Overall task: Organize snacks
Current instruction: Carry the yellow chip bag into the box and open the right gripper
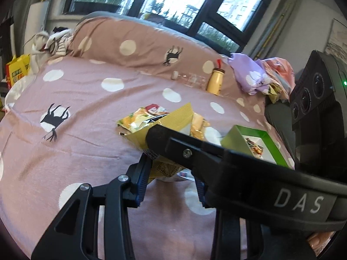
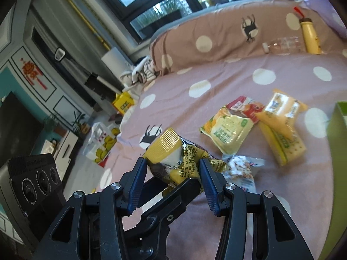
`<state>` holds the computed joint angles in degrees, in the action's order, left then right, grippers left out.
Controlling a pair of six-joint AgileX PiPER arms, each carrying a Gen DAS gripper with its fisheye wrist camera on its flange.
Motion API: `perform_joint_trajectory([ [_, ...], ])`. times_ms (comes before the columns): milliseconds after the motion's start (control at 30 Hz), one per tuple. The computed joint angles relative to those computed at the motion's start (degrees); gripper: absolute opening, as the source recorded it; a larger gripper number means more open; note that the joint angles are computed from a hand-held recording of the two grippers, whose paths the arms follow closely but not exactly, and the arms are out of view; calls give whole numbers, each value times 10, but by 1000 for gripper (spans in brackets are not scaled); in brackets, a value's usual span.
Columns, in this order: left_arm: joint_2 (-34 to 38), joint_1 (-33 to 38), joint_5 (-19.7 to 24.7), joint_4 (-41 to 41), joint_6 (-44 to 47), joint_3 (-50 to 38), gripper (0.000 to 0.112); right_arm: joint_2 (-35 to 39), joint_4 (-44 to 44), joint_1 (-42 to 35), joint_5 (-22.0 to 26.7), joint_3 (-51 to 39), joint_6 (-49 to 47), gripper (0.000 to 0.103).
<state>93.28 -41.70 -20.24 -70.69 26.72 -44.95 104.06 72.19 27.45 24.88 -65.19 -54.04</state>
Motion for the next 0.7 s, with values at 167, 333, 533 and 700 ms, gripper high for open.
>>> perform_joint_trajectory([
  [167,-5,-47,-36,-33,46,-7,36,-55,112,-11,-21,76,-105,53],
  [333,-6,-89,-82,-64,83,-15,36,-92,127,-16,-31,110,-126,53],
  [533,2,-126,-122,-71,90,-26,36,-132,167,-38,-15,155,-169,53],
  [700,19,-154,-141,-96,122,-59,36,-160,154,-71,10,178,-165,53],
])
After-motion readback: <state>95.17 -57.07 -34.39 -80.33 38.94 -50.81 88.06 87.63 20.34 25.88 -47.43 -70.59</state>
